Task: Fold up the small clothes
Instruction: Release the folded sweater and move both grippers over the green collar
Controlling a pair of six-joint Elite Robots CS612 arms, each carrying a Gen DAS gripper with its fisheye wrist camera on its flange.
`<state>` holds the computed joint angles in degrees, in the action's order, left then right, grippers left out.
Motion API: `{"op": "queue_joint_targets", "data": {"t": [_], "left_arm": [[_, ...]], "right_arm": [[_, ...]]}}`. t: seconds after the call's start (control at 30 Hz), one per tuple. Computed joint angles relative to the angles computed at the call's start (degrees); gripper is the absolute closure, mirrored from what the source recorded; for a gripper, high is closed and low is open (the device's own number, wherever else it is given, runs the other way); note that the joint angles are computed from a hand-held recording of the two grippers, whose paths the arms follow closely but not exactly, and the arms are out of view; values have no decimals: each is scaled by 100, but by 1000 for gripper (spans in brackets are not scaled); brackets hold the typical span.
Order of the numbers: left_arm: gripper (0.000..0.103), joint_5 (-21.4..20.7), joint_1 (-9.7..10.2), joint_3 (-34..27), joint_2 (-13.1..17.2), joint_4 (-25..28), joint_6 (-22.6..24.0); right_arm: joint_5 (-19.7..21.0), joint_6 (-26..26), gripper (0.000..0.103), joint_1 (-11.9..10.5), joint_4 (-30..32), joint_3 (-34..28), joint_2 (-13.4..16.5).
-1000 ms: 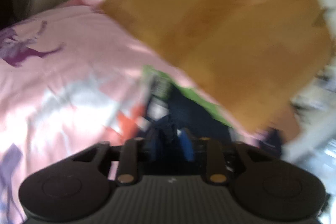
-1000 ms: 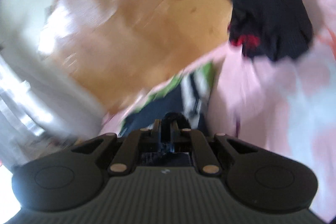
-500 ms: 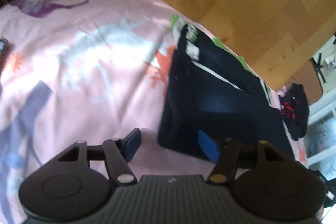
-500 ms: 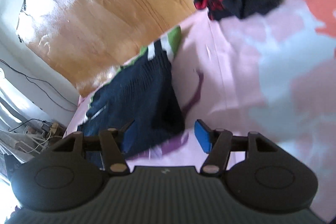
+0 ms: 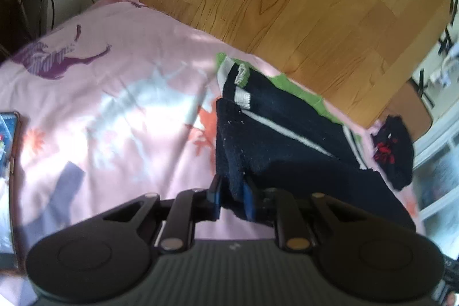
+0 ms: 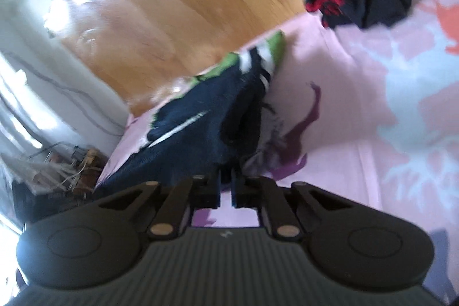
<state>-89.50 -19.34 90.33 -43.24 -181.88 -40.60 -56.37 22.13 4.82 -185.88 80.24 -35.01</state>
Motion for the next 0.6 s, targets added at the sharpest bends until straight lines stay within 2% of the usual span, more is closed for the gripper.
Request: {"op": "queue_joint_targets", "data": {"t": [0.07,0.1,0.13,0.17,0.2,0.23,0.27,0.33,0.43,0.57,0.6], "left_arm": [[86,-119,13,-155,74,519,128],[84,-117,13,-241,114,856,139],[82,-111,19,-266,159,970,141],[78,-108,29,-236,164,843,147],[77,-157,60,-216,141,806,168],[77,-117,77,-173,115,666,142],[75,-4,101,-117,84,429,122],[73,281,139,-104,37,168,140],[72,585,172,-469,85,305,339],[70,603,165,-1601,485,1035,1100],[69,570,154,-1991,652,1317,1277]], "right_arm": [[-239,30,100,20,-51,165,-52],[-445,73,100,33,62,213,-53],[-574,146,100,37,234,216,-30],[-659,271,98,30,422,206,-8],[-550,505,99,-19,371,207,33],[-476,691,95,-61,328,212,38],[-599,665,94,-64,302,210,11],[-955,382,94,-39,153,141,-31],[-986,-103,94,-12,320,-314,41],[-1020,-940,88,151,1037,-1591,489],[-990,-1095,81,200,1313,-2039,681]]}}
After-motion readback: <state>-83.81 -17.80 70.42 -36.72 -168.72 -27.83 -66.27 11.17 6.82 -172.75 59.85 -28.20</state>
